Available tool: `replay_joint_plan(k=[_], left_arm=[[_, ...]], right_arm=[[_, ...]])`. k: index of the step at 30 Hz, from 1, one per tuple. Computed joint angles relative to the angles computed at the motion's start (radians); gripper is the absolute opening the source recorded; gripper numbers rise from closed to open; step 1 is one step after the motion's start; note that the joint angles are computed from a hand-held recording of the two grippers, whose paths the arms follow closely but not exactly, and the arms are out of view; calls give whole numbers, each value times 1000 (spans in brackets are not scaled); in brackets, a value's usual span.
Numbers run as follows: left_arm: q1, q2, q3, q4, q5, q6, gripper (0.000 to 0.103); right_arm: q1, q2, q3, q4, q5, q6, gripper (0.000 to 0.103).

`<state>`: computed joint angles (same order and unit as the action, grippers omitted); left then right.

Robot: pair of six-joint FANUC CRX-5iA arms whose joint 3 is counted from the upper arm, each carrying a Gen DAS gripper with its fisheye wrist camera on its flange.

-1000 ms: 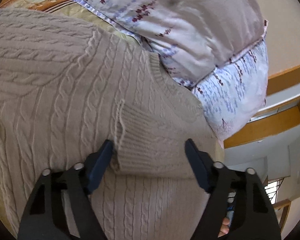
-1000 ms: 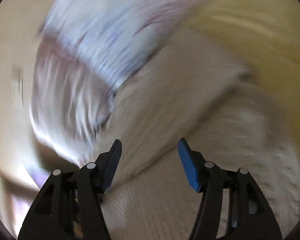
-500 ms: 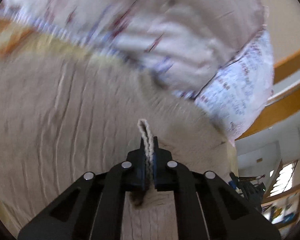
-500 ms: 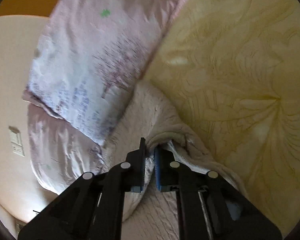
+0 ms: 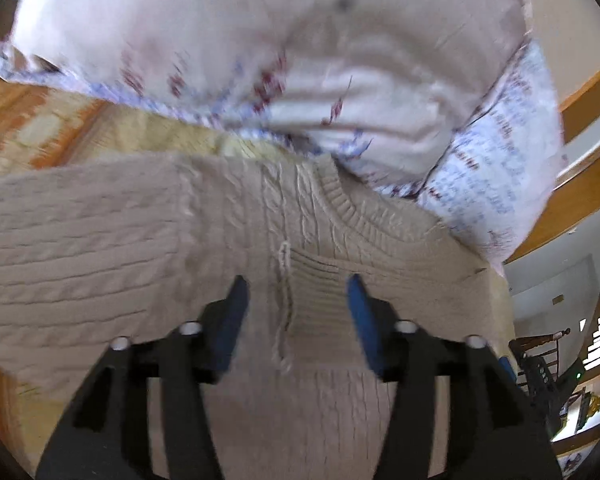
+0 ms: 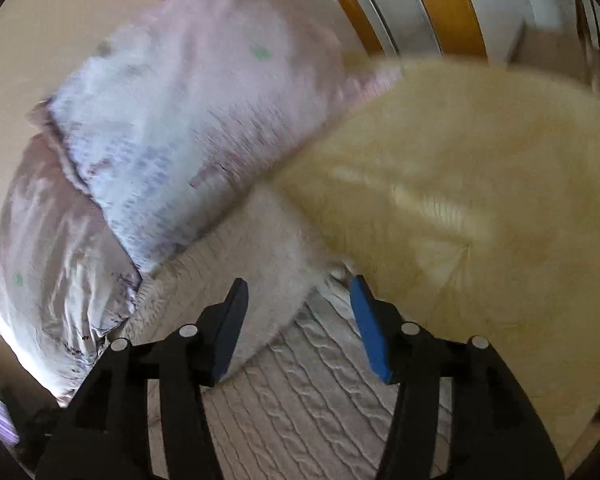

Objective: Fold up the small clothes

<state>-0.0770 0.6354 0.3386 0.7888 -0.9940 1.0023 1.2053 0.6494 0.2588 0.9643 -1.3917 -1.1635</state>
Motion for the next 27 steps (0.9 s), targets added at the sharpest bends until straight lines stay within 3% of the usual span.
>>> replay_joint_plan(k=[2,4,6,8,10,12,14,18,23,27], left_arm=[[40,-68,-106,70,25,-82,61],[84,-117,-183,109,37,-123,62],[120,-156,-238,125,52,-133,62],[179,-198,-300,137,75,-132,62],[226,-221,-337,156,99,-121,61],[271,-239,-364,153,137,-72,60],[315,-248,-385,158,172,-29,55],[366,-227,-391,185,213,69,46],[397,-183,-393,250,213,168,30],[393,-171,-417,337,254,161,21]], right_arm=[[-13,2,3,65,56,92,57],[-55,-29,-44,115,247,153,57],[-94,-32,-47,111,411,219,57],[-116,6,27,27,480,352,57],[-127,49,112,-89,504,500,59],[-115,81,168,-87,443,535,64],[-120,49,101,-38,514,459,70],[-123,6,19,14,582,358,70],[-118,-11,-9,37,600,320,73],[-119,-9,-6,52,601,315,73]])
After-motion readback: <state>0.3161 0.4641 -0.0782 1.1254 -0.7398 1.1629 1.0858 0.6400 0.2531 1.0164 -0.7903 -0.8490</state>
